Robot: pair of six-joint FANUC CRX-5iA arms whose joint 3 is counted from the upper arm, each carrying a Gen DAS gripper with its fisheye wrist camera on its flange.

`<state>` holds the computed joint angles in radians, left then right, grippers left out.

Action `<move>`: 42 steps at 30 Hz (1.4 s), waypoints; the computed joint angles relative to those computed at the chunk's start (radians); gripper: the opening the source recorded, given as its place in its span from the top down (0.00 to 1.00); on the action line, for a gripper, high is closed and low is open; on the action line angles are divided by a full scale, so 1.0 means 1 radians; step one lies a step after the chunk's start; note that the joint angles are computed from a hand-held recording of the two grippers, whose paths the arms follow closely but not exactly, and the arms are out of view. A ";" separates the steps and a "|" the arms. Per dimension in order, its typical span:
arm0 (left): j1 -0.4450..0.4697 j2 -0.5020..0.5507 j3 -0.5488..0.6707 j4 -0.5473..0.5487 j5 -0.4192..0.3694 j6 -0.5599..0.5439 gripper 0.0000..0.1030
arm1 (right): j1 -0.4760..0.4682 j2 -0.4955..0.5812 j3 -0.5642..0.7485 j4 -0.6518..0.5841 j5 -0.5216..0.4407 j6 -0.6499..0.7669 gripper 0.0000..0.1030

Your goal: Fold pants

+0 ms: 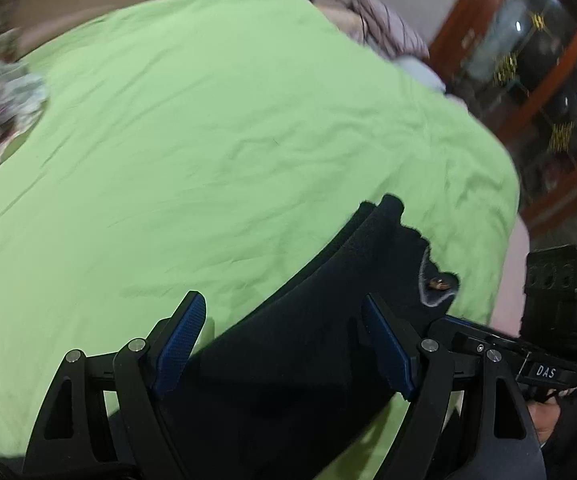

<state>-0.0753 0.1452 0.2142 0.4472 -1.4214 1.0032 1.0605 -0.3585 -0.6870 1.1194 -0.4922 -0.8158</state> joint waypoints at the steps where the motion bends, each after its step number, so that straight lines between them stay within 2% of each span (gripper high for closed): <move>1: -0.012 0.018 0.019 -0.006 -0.013 -0.002 0.22 | -0.001 -0.002 -0.004 -0.007 0.002 0.008 0.65; 2: -0.021 0.036 0.035 -0.006 -0.030 -0.007 0.23 | -0.010 -0.005 -0.014 0.006 0.015 -0.007 0.75; 4: -0.043 0.071 0.073 -0.021 -0.057 0.001 0.24 | -0.044 -0.016 -0.050 0.070 0.069 -0.076 0.84; 5: -0.058 0.091 0.096 -0.036 -0.073 0.006 0.28 | -0.064 -0.023 -0.069 0.121 0.095 -0.119 0.87; 6: -0.071 0.111 0.116 -0.044 -0.092 0.005 0.35 | -0.079 -0.029 -0.083 0.165 0.111 -0.151 0.88; 10: -0.110 0.160 0.171 -0.058 -0.124 -0.008 0.45 | -0.105 -0.042 -0.109 0.264 0.137 -0.214 0.90; 13: -0.122 0.211 0.226 -0.020 -0.168 0.004 0.64 | -0.134 -0.054 -0.127 0.328 0.167 -0.256 0.91; 15: -0.131 0.229 0.249 -0.013 -0.184 -0.010 0.76 | -0.120 -0.058 -0.124 0.303 0.147 -0.214 0.91; 19: -0.132 0.208 0.218 -0.013 -0.152 -0.034 0.80 | -0.129 -0.057 -0.121 0.309 0.154 -0.199 0.91; 23: -0.097 0.187 0.162 0.058 -0.134 -0.024 0.82 | -0.121 -0.052 -0.114 0.291 0.152 -0.173 0.91; 30: -0.031 0.100 0.067 0.164 -0.095 -0.067 0.83 | -0.099 -0.042 -0.058 0.255 0.144 -0.046 0.91; 36: 0.055 0.024 -0.013 0.273 -0.084 -0.110 0.83 | -0.177 -0.017 -0.013 0.409 0.291 -0.053 0.91; 38: 0.071 -0.003 -0.041 0.297 -0.074 -0.116 0.83 | -0.174 0.005 0.020 0.407 0.324 0.015 0.91; 42: 0.154 -0.076 -0.122 0.361 -0.071 -0.155 0.83 | -0.236 0.057 0.081 0.509 0.477 0.012 0.91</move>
<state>0.0786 0.0693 0.0918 0.8087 -1.4921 0.8478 0.8242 -0.3013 -0.6055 1.6279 -0.0149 -0.8035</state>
